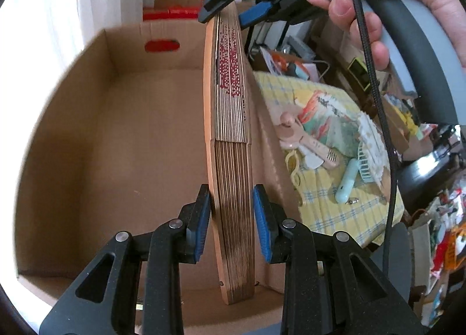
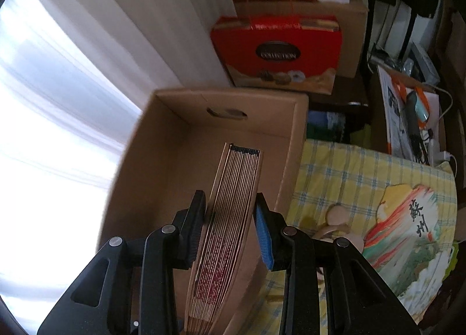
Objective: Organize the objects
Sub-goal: 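Lift the wooden fan with the left gripper and carry it over the cardboard box, then lower the wooden fan into the box and open the left gripper, then move the left gripper back to the white floral paper fan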
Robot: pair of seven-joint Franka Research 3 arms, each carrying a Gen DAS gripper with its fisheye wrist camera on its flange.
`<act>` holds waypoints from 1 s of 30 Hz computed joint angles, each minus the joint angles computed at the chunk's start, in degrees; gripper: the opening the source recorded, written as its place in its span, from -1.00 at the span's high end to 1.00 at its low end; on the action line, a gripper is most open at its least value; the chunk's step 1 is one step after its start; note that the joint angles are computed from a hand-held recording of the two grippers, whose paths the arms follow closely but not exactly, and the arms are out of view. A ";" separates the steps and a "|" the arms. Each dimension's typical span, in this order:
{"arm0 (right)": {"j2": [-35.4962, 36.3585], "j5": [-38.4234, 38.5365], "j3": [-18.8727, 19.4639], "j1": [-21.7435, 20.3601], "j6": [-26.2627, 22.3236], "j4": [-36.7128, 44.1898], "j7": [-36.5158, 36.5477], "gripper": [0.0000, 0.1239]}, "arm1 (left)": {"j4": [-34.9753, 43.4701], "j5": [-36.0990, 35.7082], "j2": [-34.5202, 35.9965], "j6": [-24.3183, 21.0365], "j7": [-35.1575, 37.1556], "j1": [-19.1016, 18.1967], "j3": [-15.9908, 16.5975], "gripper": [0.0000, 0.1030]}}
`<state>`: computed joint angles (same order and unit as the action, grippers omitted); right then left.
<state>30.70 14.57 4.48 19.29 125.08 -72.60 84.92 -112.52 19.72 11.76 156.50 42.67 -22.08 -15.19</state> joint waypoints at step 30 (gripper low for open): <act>-19.35 10.33 0.46 -5.12 10.12 -23.77 -15.54 -0.10 | -1.59 7.53 -4.42 1.33 -11.88 -0.92 1.19 -0.67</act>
